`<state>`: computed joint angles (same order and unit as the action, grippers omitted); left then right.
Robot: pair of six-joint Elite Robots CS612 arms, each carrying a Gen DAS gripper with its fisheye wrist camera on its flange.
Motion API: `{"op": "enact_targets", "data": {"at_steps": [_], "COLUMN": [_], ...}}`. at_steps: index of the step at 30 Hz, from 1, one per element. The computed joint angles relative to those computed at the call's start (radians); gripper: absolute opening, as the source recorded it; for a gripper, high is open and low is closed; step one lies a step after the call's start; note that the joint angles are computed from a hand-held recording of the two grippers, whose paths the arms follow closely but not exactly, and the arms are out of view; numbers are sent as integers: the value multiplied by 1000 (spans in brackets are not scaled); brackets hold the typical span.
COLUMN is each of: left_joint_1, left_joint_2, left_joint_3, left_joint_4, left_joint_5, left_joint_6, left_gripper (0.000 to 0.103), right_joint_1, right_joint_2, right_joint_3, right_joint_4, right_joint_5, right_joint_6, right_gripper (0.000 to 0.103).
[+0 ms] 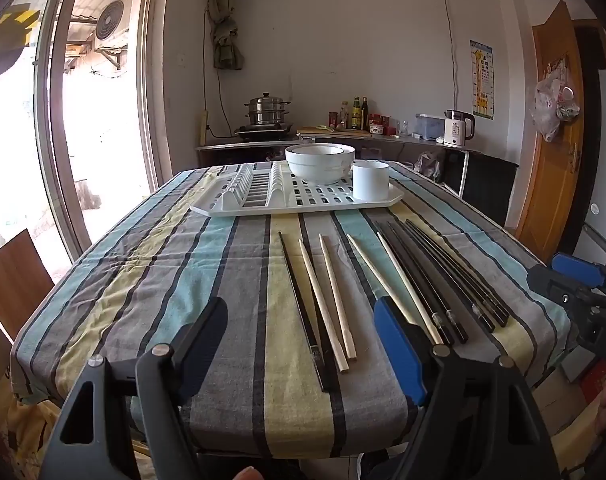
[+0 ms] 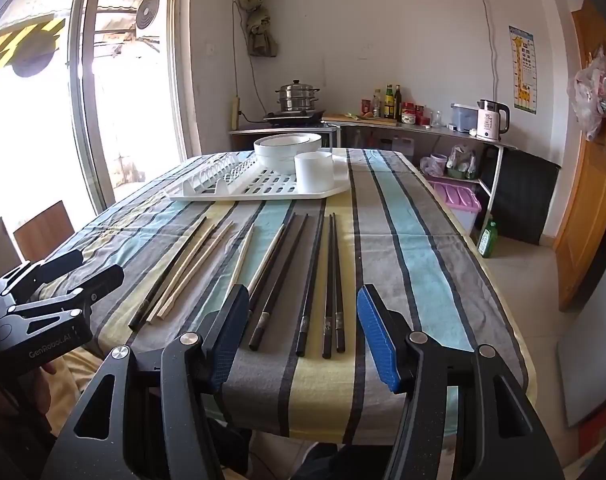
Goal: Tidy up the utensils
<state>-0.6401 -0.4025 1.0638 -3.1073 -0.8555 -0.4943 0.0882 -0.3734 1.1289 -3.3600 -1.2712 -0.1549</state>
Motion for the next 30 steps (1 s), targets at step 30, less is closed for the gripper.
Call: {"op": "enact_targets", "data": {"at_steps": [30], "left_joint_1": [-3], "left_joint_2": [-4], "left_joint_3": [8], "left_joint_4": [-46], "left_joint_5": [-8], "left_joint_6": [19], "left_gripper": [76], "right_joint_1": [1], "right_joint_2": [-7], "right_joint_3": [7], "right_joint_4": [-6], "right_joint_5": [2], "right_joint_6": [2], "right_gripper": [57]}}
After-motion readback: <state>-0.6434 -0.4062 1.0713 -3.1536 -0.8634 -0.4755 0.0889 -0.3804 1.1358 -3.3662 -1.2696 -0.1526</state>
